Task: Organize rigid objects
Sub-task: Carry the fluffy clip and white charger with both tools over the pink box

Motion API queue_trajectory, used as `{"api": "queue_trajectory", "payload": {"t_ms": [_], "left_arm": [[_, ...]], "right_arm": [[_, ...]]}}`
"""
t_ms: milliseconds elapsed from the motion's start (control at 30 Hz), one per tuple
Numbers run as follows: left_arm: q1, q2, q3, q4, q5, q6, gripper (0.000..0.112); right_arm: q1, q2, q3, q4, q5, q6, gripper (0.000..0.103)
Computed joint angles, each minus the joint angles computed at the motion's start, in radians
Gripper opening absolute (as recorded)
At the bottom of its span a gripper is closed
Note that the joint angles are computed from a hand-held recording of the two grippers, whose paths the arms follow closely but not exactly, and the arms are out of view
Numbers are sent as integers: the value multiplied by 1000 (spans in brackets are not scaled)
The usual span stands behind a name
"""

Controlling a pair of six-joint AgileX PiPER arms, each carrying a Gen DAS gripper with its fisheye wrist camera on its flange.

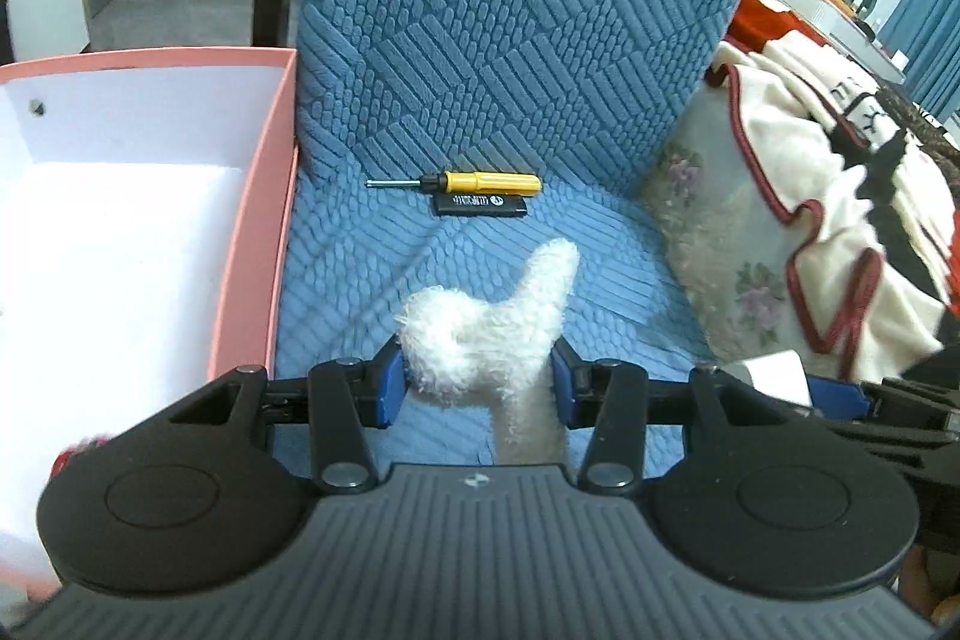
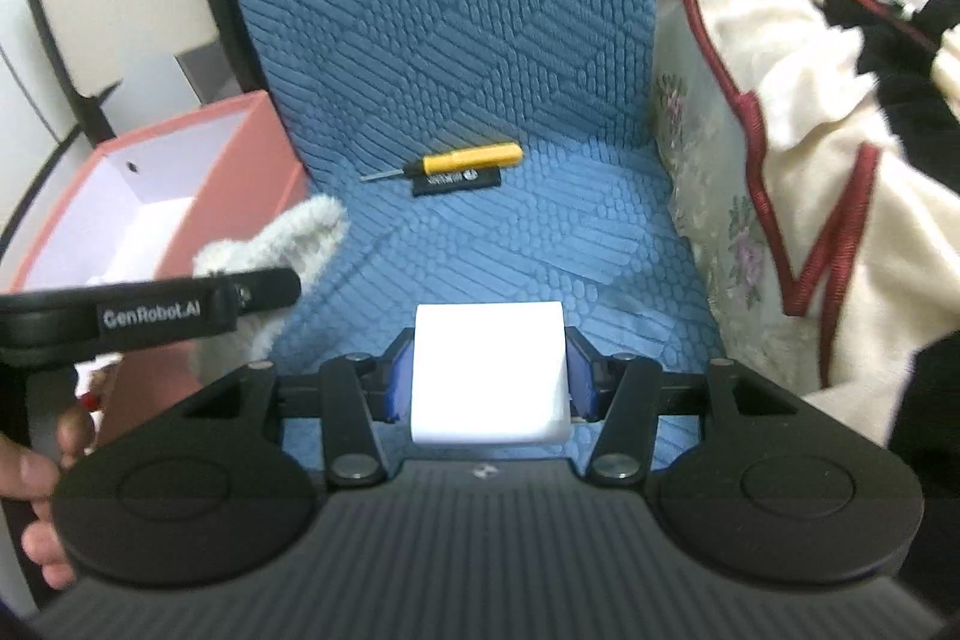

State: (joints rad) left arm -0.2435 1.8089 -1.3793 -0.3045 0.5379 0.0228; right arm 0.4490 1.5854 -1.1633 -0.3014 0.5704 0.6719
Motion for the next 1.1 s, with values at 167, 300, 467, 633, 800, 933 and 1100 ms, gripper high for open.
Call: {"api": "queue_trajectory", "payload": {"t_ms": [167,300,467,633,800,933,1100], "left_arm": [[-4,-123,87,0,29,-37,52],[-1,-207,131,11,58,-64,52],[12,-292,161,31,94,-73,52],[44,-355,176,35,124,-66,52],[108,-409,180,27,163,-43,52],[184,-444,180,9,202,-2,52],[303,-481,151,10,276,49,52]], "right_arm": [[43,-100,21,-8,51,13,53],[79,-168,34,-24,90,27,53],[120,-202,24,-33,112,50,53],[184,-198,-21,-71,135,74,53],[226,-164,-86,-42,134,42,53],[296,-115,-150,-85,152,64,53],[365,-46,-236,-50,137,23,53]]}}
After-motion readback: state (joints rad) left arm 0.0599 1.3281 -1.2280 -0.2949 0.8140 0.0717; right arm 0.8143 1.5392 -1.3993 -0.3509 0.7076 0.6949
